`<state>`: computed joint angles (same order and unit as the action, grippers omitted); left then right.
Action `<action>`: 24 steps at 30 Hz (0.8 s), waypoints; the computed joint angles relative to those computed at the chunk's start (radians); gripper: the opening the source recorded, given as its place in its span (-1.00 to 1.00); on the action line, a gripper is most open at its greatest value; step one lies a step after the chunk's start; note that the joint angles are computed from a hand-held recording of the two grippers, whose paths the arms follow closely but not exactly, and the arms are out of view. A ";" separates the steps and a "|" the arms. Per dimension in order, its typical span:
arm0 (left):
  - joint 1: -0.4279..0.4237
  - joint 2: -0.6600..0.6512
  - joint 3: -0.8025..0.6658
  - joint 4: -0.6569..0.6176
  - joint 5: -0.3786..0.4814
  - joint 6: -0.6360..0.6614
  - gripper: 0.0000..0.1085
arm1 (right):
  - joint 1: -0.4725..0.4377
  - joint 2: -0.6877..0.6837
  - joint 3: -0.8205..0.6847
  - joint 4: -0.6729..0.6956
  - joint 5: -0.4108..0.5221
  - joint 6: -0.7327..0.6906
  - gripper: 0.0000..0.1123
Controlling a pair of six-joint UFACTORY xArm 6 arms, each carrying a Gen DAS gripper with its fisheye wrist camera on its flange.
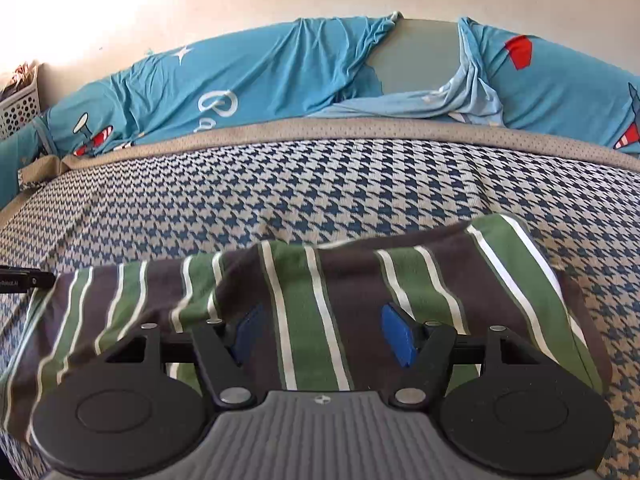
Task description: Fold clothes
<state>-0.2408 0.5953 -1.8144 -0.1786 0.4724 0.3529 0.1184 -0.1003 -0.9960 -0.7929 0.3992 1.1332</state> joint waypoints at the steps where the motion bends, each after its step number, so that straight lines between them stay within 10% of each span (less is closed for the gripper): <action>1: -0.004 -0.007 0.014 0.000 -0.034 0.004 -0.09 | 0.001 0.008 -0.009 -0.007 0.001 0.000 0.15; 8: -0.051 -0.022 0.029 -0.225 -0.135 0.196 0.16 | 0.015 0.071 -0.083 -0.064 0.051 0.010 0.15; 16: -0.125 -0.061 0.050 -0.608 -0.007 0.597 0.22 | 0.020 0.130 -0.141 -0.075 0.113 -0.012 0.15; 24: -0.180 -0.060 0.087 -0.579 0.020 0.678 0.24 | 0.016 0.176 -0.179 -0.064 0.132 -0.051 0.15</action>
